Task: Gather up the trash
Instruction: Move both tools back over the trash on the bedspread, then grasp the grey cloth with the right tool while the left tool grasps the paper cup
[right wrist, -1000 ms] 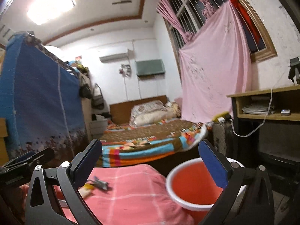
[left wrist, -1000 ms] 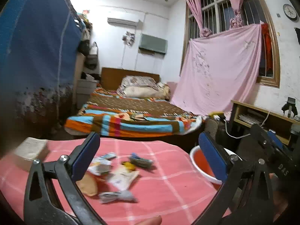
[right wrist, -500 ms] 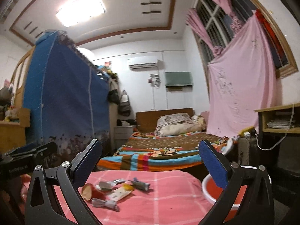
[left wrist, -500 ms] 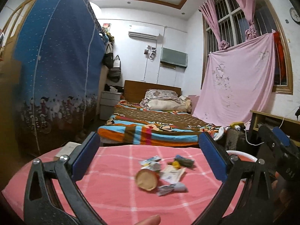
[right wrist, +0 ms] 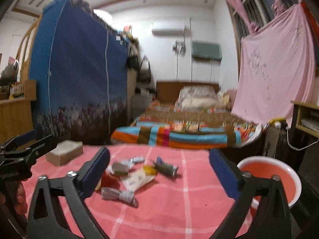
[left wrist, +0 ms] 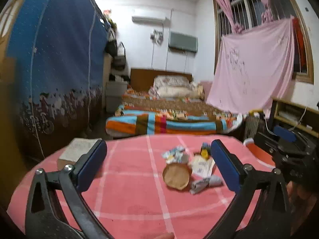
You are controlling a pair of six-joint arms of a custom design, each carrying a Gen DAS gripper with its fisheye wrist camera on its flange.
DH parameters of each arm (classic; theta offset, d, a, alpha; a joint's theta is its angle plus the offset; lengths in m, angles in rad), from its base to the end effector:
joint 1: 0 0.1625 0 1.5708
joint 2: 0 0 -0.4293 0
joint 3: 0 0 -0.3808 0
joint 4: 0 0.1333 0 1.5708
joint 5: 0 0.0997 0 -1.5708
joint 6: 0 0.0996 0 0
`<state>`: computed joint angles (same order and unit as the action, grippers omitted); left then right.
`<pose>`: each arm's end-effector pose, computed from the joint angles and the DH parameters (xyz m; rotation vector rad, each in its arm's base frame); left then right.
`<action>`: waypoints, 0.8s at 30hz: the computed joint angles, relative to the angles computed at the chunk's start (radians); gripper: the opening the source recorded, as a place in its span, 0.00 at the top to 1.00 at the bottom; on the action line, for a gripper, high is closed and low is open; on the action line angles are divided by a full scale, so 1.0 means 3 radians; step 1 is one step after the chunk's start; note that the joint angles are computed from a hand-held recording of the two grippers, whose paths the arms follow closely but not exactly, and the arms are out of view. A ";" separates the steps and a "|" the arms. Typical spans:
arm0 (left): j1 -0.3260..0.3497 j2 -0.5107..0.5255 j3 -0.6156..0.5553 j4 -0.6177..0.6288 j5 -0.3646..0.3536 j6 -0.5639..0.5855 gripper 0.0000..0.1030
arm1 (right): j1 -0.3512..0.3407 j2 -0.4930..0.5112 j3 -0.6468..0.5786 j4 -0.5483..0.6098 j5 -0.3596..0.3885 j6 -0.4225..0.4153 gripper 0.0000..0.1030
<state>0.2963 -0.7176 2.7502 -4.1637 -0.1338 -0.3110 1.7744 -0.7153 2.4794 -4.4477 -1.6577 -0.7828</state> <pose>-0.1668 -0.2935 0.1456 0.4626 1.9298 -1.5872 0.1997 -0.3509 0.1159 1.0744 -2.1353 1.3945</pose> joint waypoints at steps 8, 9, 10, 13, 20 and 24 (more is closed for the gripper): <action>0.0521 -0.0808 -0.0066 0.1719 -0.0747 -0.0818 0.11 | 0.0092 -0.0288 -0.0217 0.1483 -0.0526 0.0106 0.32; 0.0559 -0.0856 -0.0077 0.1826 -0.0793 -0.0875 0.11 | 0.0087 -0.0312 -0.0232 0.1616 -0.0543 0.0124 0.40; 0.0588 -0.0920 -0.0092 0.1992 -0.0835 -0.0968 0.11 | 0.0081 -0.0345 -0.0251 0.1782 -0.0555 0.0149 0.43; 0.0684 -0.1069 -0.0133 0.2316 -0.0967 -0.1092 0.11 | 0.0064 -0.0424 -0.0308 0.2227 -0.0549 0.0201 0.49; 0.0827 -0.1177 -0.0227 0.2494 -0.1196 -0.1017 0.11 | 0.0084 -0.0439 -0.0434 0.2808 -0.0670 0.0225 0.56; 0.0899 -0.1215 -0.0295 0.2586 -0.1277 -0.0983 0.12 | 0.0067 -0.0478 -0.0457 0.2980 -0.0653 0.0247 0.69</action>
<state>0.5660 -1.0821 2.6618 -3.3880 -0.5169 -0.6060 1.7945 -0.8587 2.3423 -3.5538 -1.8537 -0.7086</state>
